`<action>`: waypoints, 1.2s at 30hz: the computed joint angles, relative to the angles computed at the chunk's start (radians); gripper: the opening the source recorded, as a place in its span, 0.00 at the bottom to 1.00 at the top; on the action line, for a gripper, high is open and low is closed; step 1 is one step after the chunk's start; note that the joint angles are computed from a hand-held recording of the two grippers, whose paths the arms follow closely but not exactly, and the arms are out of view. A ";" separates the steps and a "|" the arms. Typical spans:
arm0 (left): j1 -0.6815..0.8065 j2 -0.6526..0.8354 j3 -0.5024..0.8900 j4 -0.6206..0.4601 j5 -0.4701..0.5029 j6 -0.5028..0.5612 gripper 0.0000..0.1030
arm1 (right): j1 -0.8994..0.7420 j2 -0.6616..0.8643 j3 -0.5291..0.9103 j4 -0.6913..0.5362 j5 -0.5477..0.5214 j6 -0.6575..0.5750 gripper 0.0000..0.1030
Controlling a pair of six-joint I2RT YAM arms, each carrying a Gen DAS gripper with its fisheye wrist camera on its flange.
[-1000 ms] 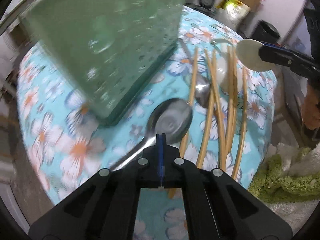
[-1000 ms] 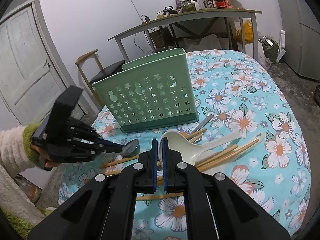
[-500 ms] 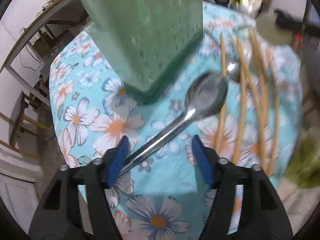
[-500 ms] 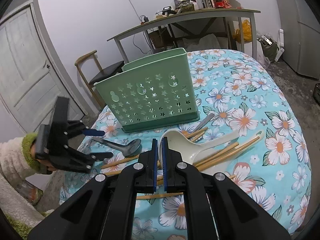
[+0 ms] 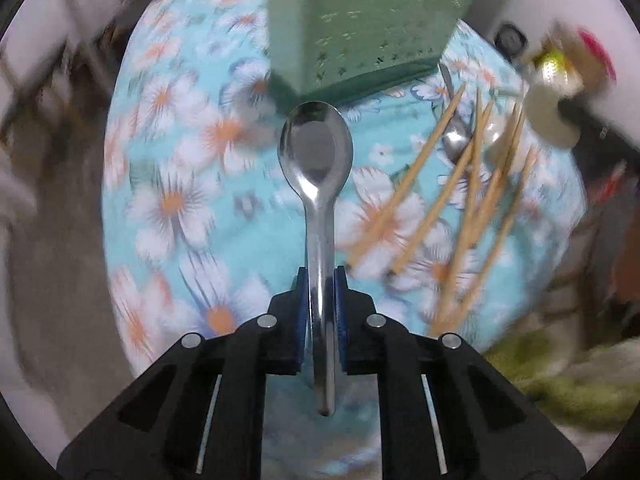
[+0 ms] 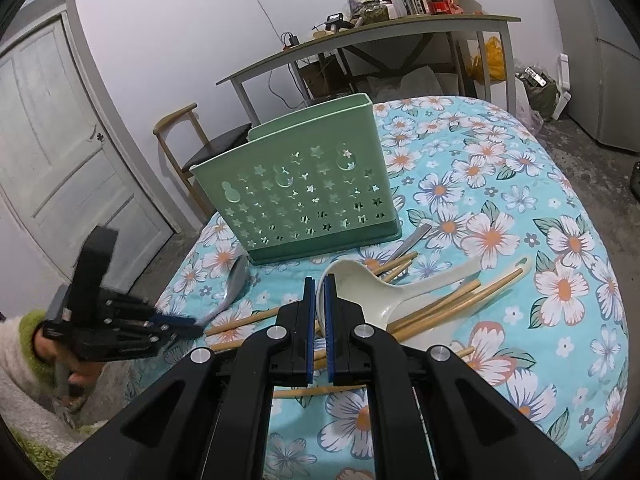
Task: Organize utensils
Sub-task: 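Lift the metal spoon with the left tool up over the green holder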
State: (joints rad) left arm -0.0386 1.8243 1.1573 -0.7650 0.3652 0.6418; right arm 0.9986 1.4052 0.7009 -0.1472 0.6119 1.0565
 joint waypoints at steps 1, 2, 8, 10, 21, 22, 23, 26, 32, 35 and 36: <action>0.014 -0.002 0.001 -0.021 0.028 -0.003 0.13 | -0.003 -0.001 -0.005 0.009 -0.005 -0.003 0.05; 0.027 -0.009 0.002 -0.035 0.060 -0.006 0.15 | -0.006 -0.002 -0.008 0.015 -0.010 -0.006 0.05; 0.037 -0.011 0.060 -0.011 0.152 0.033 0.34 | -0.005 0.000 -0.008 0.025 -0.014 -0.017 0.05; 0.026 0.066 0.145 -0.041 0.172 0.054 0.34 | 0.001 -0.006 -0.011 0.023 -0.006 -0.010 0.05; -0.001 0.525 0.676 -0.404 0.274 0.159 0.32 | 0.000 -0.013 0.000 -0.009 -0.001 0.014 0.05; -0.004 0.528 0.680 -0.409 0.274 0.166 0.32 | -0.003 -0.008 0.005 -0.010 -0.005 0.013 0.05; -0.009 0.528 0.681 -0.409 0.271 0.172 0.30 | -0.006 -0.002 0.010 -0.011 -0.010 0.012 0.05; -0.030 0.514 0.651 -0.388 0.256 0.186 0.16 | -0.011 0.011 0.025 -0.020 -0.015 0.008 0.05; -0.045 0.445 0.555 -0.312 0.251 0.181 0.06 | -0.009 0.015 0.053 -0.069 0.006 0.013 0.05; -0.034 0.390 0.494 -0.276 0.252 0.182 0.02 | -0.004 -0.010 0.048 -0.088 0.023 0.026 0.04; -0.036 0.361 0.461 -0.246 0.246 0.172 0.02 | 0.001 -0.022 0.047 -0.099 0.035 0.032 0.04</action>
